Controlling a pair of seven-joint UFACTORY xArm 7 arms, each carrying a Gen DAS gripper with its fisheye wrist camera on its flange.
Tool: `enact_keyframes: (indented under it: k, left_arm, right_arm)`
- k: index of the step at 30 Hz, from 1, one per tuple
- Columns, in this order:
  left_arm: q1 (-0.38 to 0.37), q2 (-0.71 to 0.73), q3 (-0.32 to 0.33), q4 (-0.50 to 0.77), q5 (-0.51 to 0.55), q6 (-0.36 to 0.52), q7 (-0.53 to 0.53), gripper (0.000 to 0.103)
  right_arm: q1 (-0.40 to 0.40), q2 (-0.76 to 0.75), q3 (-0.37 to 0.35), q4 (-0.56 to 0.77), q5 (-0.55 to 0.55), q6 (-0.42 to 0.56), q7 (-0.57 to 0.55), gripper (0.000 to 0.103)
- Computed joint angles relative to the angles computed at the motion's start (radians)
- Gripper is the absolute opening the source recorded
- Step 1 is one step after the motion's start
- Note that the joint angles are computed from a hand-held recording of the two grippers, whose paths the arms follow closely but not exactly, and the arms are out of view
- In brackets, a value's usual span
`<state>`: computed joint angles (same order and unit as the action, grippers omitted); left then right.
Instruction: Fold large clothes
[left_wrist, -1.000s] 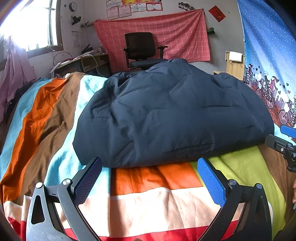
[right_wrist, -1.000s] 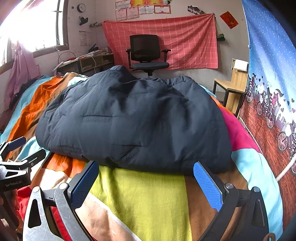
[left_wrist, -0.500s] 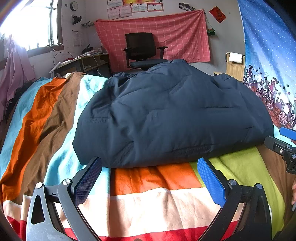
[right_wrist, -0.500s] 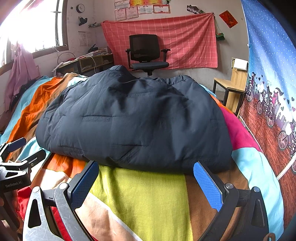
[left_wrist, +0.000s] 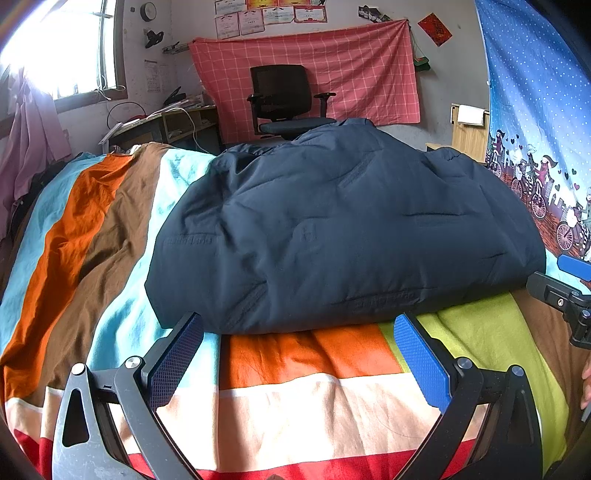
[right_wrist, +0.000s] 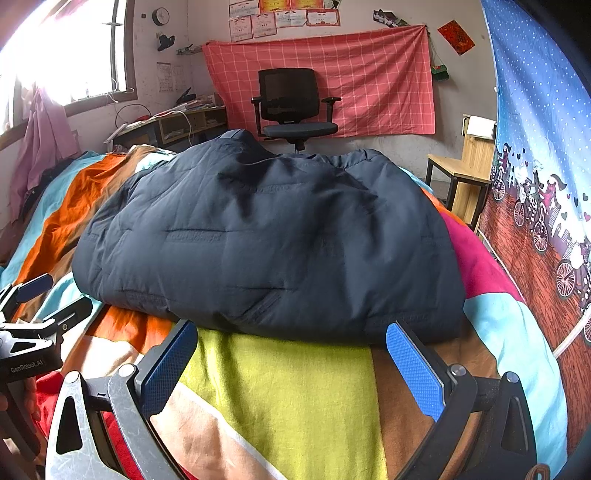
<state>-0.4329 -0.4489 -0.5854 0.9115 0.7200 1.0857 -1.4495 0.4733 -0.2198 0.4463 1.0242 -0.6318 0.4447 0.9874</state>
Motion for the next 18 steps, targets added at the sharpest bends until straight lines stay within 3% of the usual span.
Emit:
enact_keyframes:
  k: [18]
  left_arm:
    - [-0.007, 0.015, 0.000, 0.011, -0.002, 0.004, -0.009, 0.101]
  right_arm:
    - [0.000, 0.000, 0.003, 0.000, 0.000, 0.001, 0.006, 0.103]
